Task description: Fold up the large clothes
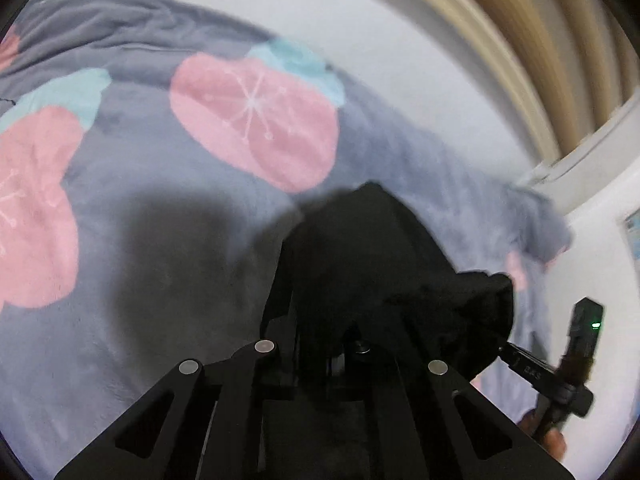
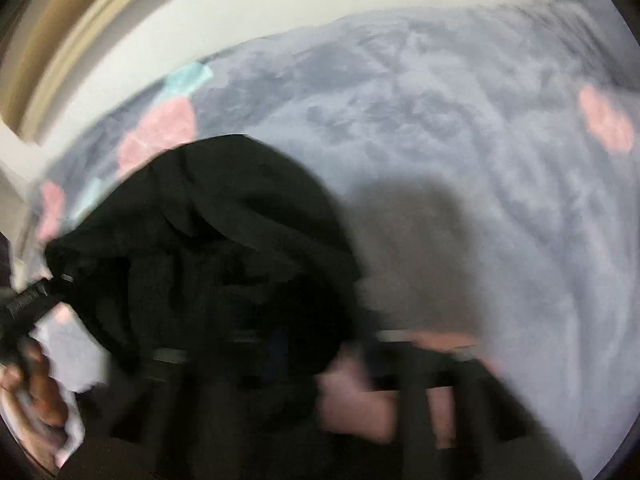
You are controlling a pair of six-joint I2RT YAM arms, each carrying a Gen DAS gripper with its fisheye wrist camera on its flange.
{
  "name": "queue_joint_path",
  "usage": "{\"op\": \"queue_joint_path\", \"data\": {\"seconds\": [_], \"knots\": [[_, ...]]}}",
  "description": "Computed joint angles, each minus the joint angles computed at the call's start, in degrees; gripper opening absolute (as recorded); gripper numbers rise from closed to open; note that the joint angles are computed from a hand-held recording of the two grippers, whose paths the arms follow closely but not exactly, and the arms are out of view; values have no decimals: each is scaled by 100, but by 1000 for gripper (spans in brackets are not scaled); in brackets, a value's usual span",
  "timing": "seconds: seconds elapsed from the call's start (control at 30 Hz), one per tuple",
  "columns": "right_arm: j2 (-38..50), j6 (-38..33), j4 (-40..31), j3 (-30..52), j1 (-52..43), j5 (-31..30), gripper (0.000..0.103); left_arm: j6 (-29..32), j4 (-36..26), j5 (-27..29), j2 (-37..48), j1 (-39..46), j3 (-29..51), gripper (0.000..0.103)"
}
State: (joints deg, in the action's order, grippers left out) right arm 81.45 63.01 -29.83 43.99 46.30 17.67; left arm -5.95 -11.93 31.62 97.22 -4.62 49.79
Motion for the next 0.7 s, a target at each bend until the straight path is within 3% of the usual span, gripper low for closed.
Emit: {"op": "queue_joint_path", "data": {"seconds": [0.1, 0.17, 0.23, 0.27, 0.3, 0.37, 0.43, 0.47, 0.53, 0.57, 0.7], "knots": [[-1207, 89, 244, -701, 117, 100, 10, 603, -212, 765, -454, 652, -333, 8], [-1917, 267, 501, -1253, 296, 108, 10, 978, -344, 850, -400, 834, -450, 11], [-1661, 262, 812, -1438, 327, -61, 10, 1128, -381, 182, 274, 643, -261, 11], [-1182, 218, 989, -1432, 304, -153, 10, 1187, -321, -181, 734, 535, -130, 18], [-837, 170, 1169, -1445, 254, -264, 10, 1179, -438, -196, 1409, 566, 171, 23], [57, 76, 1916, -1594, -40, -824, 12, 1068, -582, 611, 2047, 954, 487, 23], [321, 142, 2663, -1936, -244, -1219, 14, 1202, -835, 818, 1905, 1105, 531, 30], [137, 161, 2708, -2046, -281, -1279, 20, 1356, -866, 671, 1615, 1098, 394, 40], [-254, 119, 2345, -2053, -286, -1312, 30, 1697, -919, 160, 917, 1046, 47, 56], [-456, 71, 2066, -2011, -237, -1240, 36, 1900, -989, -50, 534, 1052, -135, 59], [-1566, -13, 431, -1685, 260, -644, 50, 2705, -1539, -98, -734, 1502, -566, 60]]}}
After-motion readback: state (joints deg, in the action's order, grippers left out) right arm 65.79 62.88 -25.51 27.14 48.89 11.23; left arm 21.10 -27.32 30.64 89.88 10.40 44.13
